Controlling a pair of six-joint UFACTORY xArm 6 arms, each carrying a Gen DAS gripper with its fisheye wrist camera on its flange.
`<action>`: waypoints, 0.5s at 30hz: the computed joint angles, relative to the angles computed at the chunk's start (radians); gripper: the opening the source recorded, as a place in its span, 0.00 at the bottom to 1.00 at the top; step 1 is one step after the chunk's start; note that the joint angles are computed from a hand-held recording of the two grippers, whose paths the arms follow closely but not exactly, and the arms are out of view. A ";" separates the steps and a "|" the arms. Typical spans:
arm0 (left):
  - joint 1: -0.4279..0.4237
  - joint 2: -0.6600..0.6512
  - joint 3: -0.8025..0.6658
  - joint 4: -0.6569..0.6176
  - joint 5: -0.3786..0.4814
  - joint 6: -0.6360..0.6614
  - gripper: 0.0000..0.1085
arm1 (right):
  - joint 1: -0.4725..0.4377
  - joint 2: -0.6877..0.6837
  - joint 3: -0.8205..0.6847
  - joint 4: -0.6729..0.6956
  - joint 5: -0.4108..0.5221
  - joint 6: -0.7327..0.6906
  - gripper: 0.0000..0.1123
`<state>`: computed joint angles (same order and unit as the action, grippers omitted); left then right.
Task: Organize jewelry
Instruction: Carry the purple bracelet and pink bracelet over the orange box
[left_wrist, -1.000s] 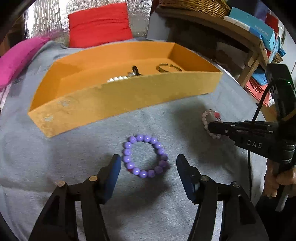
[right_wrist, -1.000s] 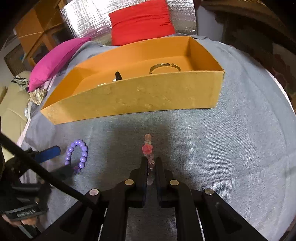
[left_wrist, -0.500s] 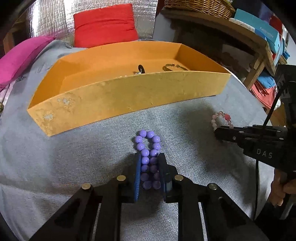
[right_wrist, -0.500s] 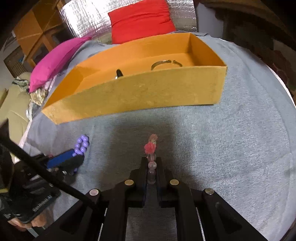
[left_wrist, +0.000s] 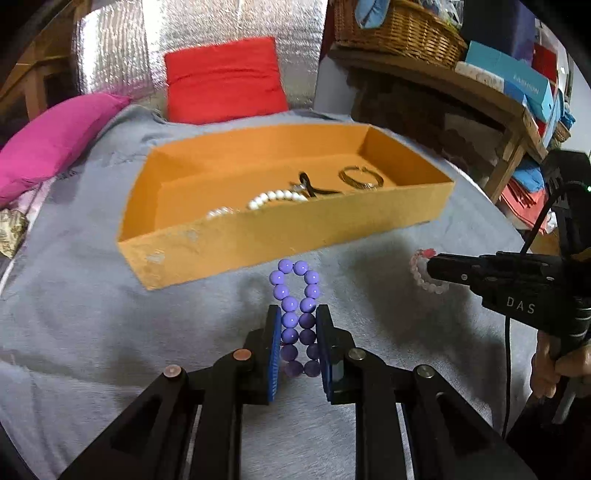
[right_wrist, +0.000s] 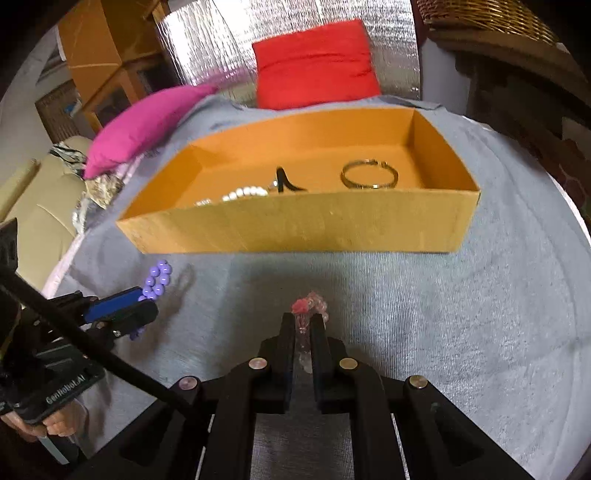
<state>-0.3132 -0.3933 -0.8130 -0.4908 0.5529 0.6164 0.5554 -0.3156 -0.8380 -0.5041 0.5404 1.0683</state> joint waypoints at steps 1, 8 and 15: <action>0.004 -0.006 0.002 0.001 -0.007 0.000 0.18 | 0.002 -0.004 0.000 -0.013 0.000 0.008 0.08; 0.025 -0.020 -0.003 -0.010 -0.033 0.003 0.18 | -0.005 -0.027 0.011 -0.031 -0.032 0.012 0.08; 0.026 -0.026 -0.002 0.004 -0.057 -0.011 0.18 | -0.035 -0.080 0.064 0.005 -0.100 0.036 0.08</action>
<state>-0.2871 -0.4193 -0.8151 -0.4868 0.4954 0.6056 0.5206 -0.3959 -0.7736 -0.4991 0.4399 1.1041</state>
